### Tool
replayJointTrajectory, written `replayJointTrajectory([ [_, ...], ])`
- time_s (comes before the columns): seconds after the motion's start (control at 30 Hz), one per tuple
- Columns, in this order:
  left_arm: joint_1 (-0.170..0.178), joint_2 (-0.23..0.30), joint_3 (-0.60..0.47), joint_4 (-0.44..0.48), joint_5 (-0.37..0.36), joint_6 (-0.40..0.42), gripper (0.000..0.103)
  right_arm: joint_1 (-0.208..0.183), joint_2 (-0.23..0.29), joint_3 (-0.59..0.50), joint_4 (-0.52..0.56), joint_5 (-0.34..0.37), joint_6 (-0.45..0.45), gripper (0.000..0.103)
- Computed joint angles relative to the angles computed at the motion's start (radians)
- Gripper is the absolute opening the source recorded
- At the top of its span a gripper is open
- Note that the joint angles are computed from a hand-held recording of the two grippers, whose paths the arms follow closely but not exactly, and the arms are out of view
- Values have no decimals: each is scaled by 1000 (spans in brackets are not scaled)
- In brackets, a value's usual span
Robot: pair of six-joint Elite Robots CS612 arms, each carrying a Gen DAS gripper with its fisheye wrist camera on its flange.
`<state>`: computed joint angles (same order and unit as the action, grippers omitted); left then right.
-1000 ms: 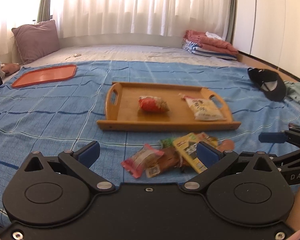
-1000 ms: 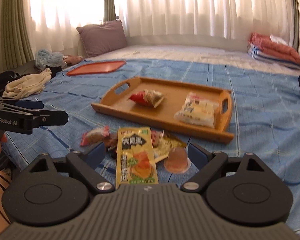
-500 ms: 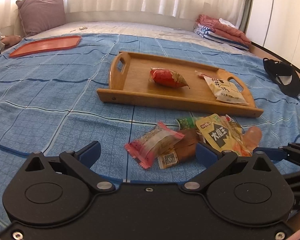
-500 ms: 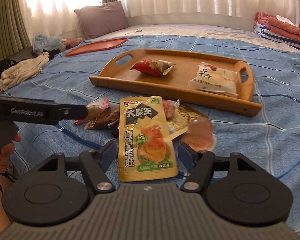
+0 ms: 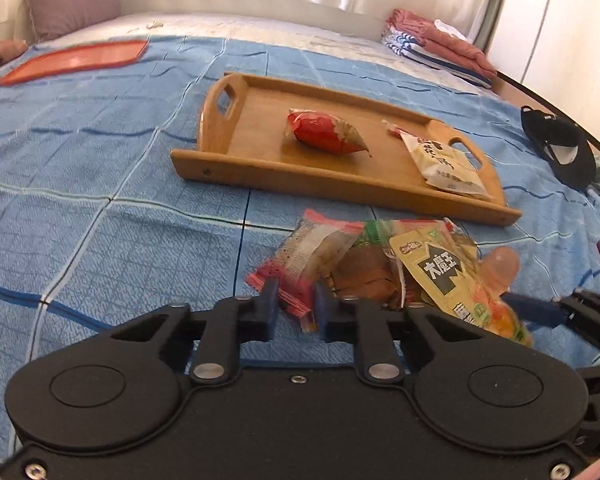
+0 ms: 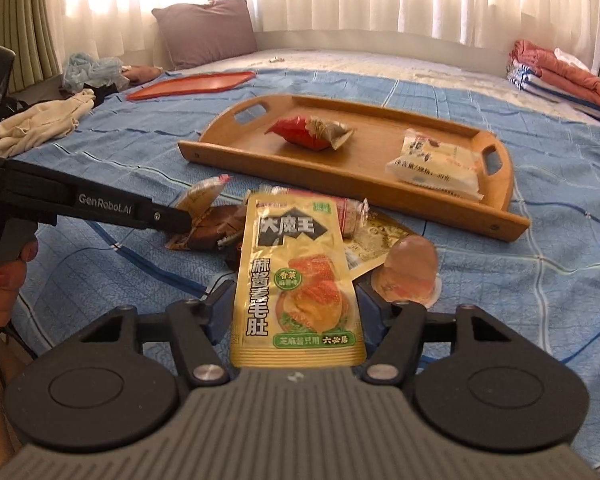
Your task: Organize snacks
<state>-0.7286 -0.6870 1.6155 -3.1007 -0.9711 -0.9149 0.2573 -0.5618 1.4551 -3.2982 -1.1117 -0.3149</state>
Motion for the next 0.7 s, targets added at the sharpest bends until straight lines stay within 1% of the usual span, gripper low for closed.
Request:
replayJointTrajectory([
  [0.07, -5, -2, -1, 3, 11, 15, 11, -2, -7, 11, -22, 4, -8, 66],
  [0.13, -9, -2, -2, 2, 23, 28, 11, -4, -14, 18, -38, 10, -12, 66],
  [0.17, -11, 0, -3, -2, 32, 36, 13, -6, -18, 21, -41, 14, -10, 66],
  [0.23, -17, 4, -8, 9, 78, 35, 26, -9, -22, 24, -48, 22, -1, 66],
  [0.27, -19, 6, -12, 23, 100, 29, 45, -11, -24, 24, -47, 24, 0, 66],
  [0.3, -19, 8, -15, 25, 112, 27, 53, -11, -24, 24, -50, 22, 4, 66],
  [0.37, -11, 15, -18, -5, 99, 44, 52, -13, -26, 26, -50, 16, 10, 66],
  [0.5, 9, 22, -35, 12, 47, 35, 52, -14, -31, 33, -30, -7, 8, 66],
  [0.6, 16, 31, -40, -5, 32, 35, 51, -16, -36, 41, 7, -10, -6, 66],
  [0.63, 17, 34, -41, -13, 30, 40, 51, -17, -36, 41, 21, -5, -8, 71],
  [0.67, 18, 35, -42, -14, 27, 41, 50, -19, -34, 40, 25, 5, 0, 77],
  [0.7, 19, 35, -42, -16, 22, 39, 47, -21, -31, 36, 33, 15, 8, 80],
])
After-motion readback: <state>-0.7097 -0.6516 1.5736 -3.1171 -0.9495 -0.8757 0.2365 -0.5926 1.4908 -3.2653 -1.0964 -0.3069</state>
